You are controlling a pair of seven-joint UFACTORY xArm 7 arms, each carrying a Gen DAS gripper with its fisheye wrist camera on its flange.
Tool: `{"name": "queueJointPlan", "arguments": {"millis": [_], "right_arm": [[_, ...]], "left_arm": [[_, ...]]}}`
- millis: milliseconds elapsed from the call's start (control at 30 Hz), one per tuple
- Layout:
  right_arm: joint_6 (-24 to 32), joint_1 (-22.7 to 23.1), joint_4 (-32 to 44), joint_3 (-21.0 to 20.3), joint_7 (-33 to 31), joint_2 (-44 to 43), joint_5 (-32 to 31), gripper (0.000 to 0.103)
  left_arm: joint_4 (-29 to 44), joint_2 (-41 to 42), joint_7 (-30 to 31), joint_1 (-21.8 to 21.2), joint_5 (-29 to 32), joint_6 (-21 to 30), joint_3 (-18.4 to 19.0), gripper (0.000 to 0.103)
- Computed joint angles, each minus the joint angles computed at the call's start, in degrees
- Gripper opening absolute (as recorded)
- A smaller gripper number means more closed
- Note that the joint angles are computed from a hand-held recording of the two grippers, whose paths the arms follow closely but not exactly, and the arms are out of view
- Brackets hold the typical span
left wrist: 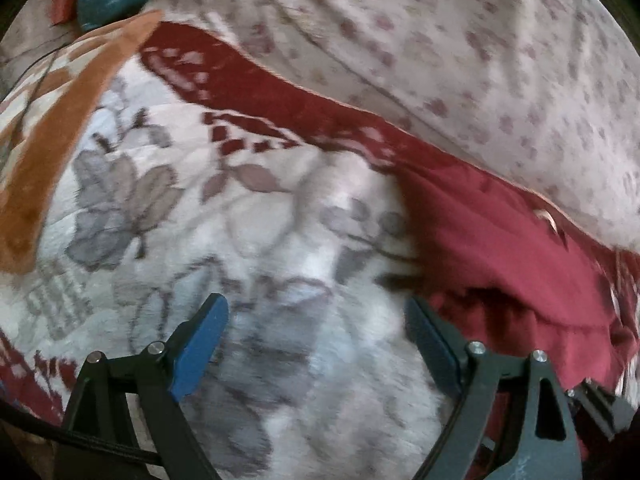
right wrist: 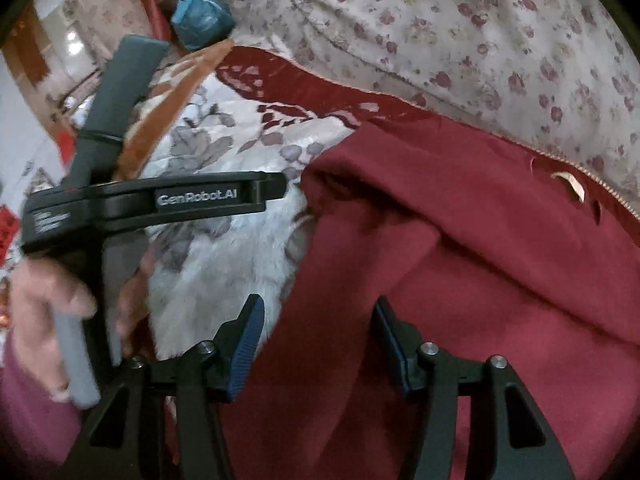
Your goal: Fold small clothes
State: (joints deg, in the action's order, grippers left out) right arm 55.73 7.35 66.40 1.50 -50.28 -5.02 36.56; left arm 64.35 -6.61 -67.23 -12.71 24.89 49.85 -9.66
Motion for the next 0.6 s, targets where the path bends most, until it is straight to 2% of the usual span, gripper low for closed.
{"name": "queueJointPlan", "arguments": {"millis": [133, 233, 300, 367, 433, 500, 533, 600], "right_arm": [[-7.15, 1.08, -1.95, 2.1, 7.29, -1.33, -7.21, 0.059], [-11.71, 2.14, -4.33, 1.27, 5.0, -5.5, -6.92, 0.059], [-16.06, 2.88, -6.23, 1.44, 4.38, -7.55, -9.35, 0.059], [-13.79, 4.62, -4.91, 0.31, 1.66, -6.32, -8.0, 0.059], [-9.86, 4.8, -1.87, 0.67, 4.11, -2.08, -8.73, 0.059], [-9.57, 5.11, 0.07, 0.71, 8.75, 1.94, -10.62, 0.042], [-11.77, 3.24, 0.18, 2.35, 9.6, 3.55, -10.37, 0.031], [-9.35, 2.68, 1.72, 1.47, 8.18, 4.56, -6.6, 0.029]], "left_arm": [[-2.72, -2.37, -1.65, 1.03, -1.39, -1.76, 0.72, 0.089], [-3.36, -2.89, -1.76, 1.86, -2.12, -2.57, 0.73, 0.089], [-3.11, -2.74, -1.61, 2.19, -2.16, -3.15, 0.6, 0.089], [-2.7, -2.49, -1.51, 2.34, -1.65, -3.6, 0.31, 0.089], [-2.55, -2.5, -0.91, 2.3, -1.37, -3.45, 0.16, 0.089], [-3.08, -3.06, -0.77, 2.37, -1.35, -3.29, 0.16, 0.089], [-3.55, -3.53, -1.12, 2.52, -1.41, -3.42, 0.2, 0.089], [-4.88, -4.75, -2.21, 3.06, -1.72, -4.54, 0.38, 0.089]]}}
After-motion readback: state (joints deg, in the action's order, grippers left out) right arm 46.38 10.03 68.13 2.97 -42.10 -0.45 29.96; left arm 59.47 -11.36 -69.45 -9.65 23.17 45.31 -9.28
